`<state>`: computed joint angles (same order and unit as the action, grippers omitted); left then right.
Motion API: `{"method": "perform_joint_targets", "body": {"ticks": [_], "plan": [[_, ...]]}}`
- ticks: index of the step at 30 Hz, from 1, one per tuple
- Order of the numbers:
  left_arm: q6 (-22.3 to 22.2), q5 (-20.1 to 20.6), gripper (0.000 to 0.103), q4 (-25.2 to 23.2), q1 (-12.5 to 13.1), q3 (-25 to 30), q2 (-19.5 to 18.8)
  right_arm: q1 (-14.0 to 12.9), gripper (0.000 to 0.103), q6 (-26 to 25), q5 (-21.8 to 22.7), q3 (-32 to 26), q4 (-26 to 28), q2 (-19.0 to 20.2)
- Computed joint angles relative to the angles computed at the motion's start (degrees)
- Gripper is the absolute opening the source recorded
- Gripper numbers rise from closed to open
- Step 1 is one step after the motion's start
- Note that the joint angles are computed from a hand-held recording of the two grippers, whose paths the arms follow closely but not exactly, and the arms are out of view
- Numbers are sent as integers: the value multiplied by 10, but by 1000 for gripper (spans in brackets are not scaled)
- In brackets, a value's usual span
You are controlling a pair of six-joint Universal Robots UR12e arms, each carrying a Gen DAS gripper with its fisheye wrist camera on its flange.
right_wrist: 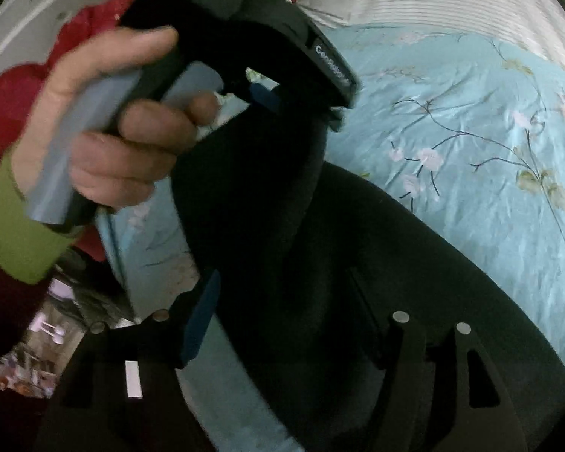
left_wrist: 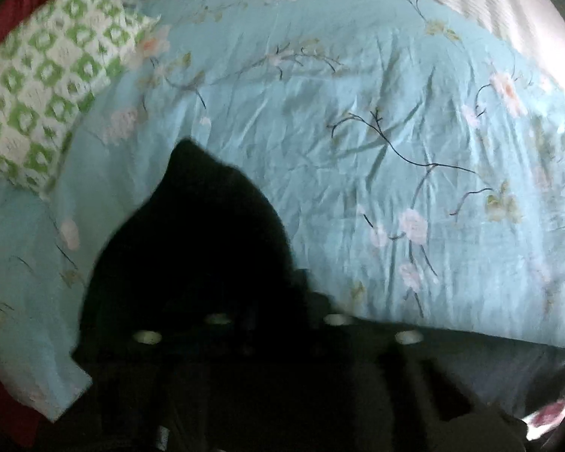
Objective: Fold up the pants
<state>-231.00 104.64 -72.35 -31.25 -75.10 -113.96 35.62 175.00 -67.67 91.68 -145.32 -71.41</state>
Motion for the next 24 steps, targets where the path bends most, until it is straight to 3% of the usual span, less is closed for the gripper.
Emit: {"method": "perform_joint_targets", "body": {"ticks": [2,6,9,12,16,24], "plan": [[-11,11,7,33,-3,-23,15,-2,6,6,8,-1,4,1],[-45,35,5,163,-15,-112,74,-3,6,-4,15,8,-19,-9],[-84,57,5,226,-28,-163,108,-1,6,-23,28,13,-33,-18],[-122,71,4,282,-37,-209,135,7,6,-52,13,16,-33,-26],[-161,82,4,336,-48,-258,156,19,6,-83,-14,18,-25,-28],[-212,55,5,407,-43,-329,178,30,6,-99,-40,12,3,-23]]}}
